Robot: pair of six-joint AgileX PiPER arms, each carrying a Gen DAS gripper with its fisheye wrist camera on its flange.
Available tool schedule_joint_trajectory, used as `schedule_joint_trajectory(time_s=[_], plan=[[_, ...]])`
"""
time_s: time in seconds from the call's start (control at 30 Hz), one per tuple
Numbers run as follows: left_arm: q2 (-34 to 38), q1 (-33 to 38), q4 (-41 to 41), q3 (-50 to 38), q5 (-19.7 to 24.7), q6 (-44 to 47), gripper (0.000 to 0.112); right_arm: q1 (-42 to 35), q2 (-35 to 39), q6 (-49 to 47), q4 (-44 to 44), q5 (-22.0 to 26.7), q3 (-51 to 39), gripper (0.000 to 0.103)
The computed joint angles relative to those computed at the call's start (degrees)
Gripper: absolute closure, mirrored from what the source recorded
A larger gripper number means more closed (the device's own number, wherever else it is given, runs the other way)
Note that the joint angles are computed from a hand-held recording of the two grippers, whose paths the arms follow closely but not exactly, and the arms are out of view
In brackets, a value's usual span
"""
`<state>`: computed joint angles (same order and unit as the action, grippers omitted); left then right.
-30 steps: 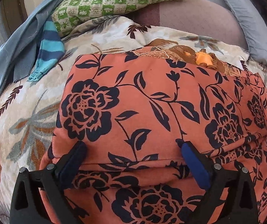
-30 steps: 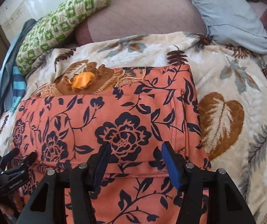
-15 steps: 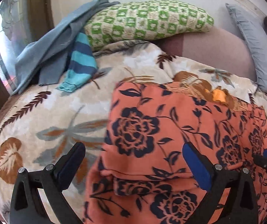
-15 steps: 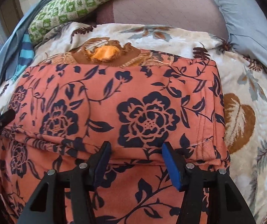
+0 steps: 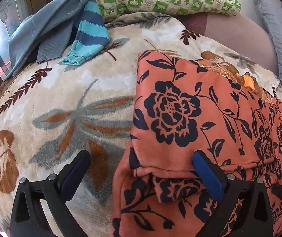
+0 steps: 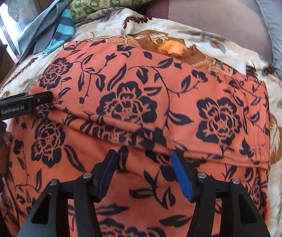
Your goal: Fold small clothes
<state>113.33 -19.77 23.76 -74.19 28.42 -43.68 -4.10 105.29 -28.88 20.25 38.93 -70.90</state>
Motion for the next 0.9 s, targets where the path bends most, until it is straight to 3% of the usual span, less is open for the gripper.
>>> schedule_joint_trajectory(time_s=[0.13, 0.27, 0.4, 0.5, 0.57, 0.67, 0.77, 0.9], plan=[[-5.92, 1.96, -0.92, 6.43, -4.55, 1.08, 0.009, -11.28, -9.14, -10.03, 7.93, 0.86, 8.49, 0.042], [-14.40, 3.01, -1.06, 15.01, -8.20, -0.57, 0.009, -25.63, -15.81, -17.26, 14.05, 8.00, 12.49, 0.042], [-22.26, 0.74, 14.29, 24.00, -8.66, -16.77, 0.009, -39.12, -17.32, -21.05, 16.01, 18.49, 11.22, 0.040], [-28.12, -1.57, 25.20, 33.07, -8.99, -30.23, 0.009, -46.59, -17.66, -24.90, 16.07, 22.67, 11.29, 0.039], [-31.30, -2.24, 22.36, 37.73, -8.82, -30.72, 0.009, -49.90, -17.13, -26.89, 15.76, 24.11, 11.92, 0.039], [-37.01, -1.46, 14.46, 42.51, -12.34, -27.60, 0.009, -53.67, -15.10, -28.56, 15.05, 26.04, 12.38, 0.039], [-41.13, -6.34, 20.14, 43.56, -6.36, -35.24, 0.009, -55.91, -13.81, -30.79, 14.88, 27.46, 13.40, 0.039], [-44.60, -7.99, 8.52, 44.64, -2.87, -23.44, 0.009, -57.96, -13.33, -34.71, 15.75, 29.88, 14.25, 0.039]])
